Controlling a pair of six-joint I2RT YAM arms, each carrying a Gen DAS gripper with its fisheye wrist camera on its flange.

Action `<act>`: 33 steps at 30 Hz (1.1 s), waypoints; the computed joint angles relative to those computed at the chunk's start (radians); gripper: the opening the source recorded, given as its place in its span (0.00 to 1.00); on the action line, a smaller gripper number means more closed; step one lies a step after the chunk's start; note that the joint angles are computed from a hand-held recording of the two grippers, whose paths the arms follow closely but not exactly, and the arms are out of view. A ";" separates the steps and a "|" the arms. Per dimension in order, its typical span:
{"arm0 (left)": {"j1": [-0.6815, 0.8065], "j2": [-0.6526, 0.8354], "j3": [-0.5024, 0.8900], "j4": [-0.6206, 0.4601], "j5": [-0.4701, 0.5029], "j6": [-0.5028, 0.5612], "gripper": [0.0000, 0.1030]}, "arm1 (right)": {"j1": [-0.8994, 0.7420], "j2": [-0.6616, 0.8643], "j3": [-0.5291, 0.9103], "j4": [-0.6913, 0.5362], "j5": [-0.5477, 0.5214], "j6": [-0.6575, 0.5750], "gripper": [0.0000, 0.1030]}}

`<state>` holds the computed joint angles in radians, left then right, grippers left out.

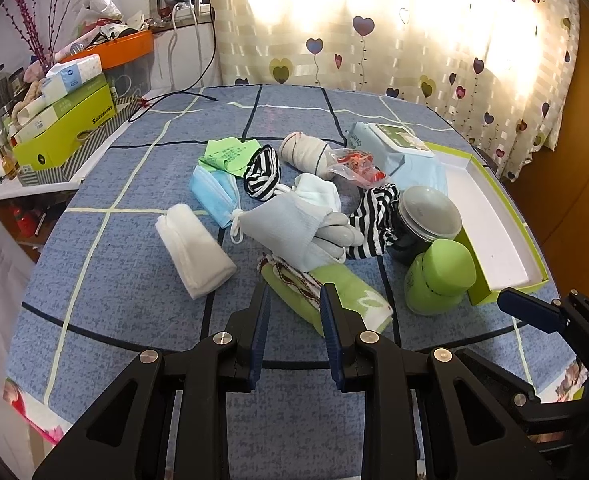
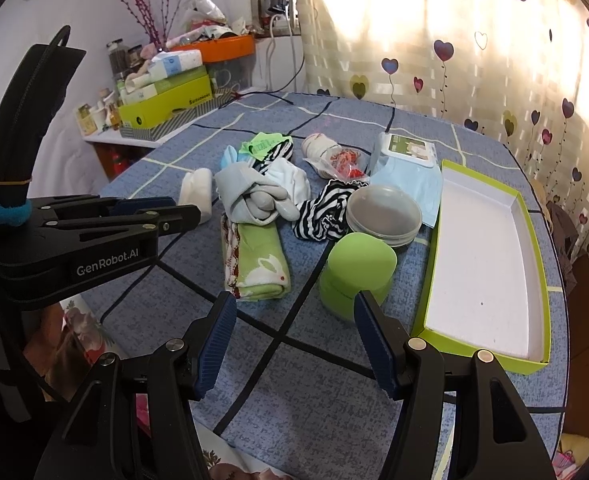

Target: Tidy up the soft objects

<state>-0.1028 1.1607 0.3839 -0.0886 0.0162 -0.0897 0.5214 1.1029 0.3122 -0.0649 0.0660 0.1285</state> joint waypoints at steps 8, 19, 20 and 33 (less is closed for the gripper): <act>0.009 -0.002 -0.008 0.000 0.010 0.008 0.26 | 0.000 -0.011 0.018 -0.016 -0.007 -0.008 0.60; 0.023 0.026 -0.008 0.014 0.035 0.016 0.26 | 0.016 0.012 0.019 0.010 -0.010 -0.008 0.60; 0.028 0.031 -0.008 0.017 0.042 0.017 0.26 | 0.015 0.012 0.018 0.011 -0.012 -0.008 0.60; 0.070 0.083 0.004 0.045 0.074 0.030 0.26 | 0.021 0.056 0.029 0.038 -0.013 -0.018 0.60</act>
<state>-0.0323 1.2433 0.3884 -0.0432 0.0900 -0.0596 0.5427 1.1587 0.3408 -0.0272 0.0530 0.1101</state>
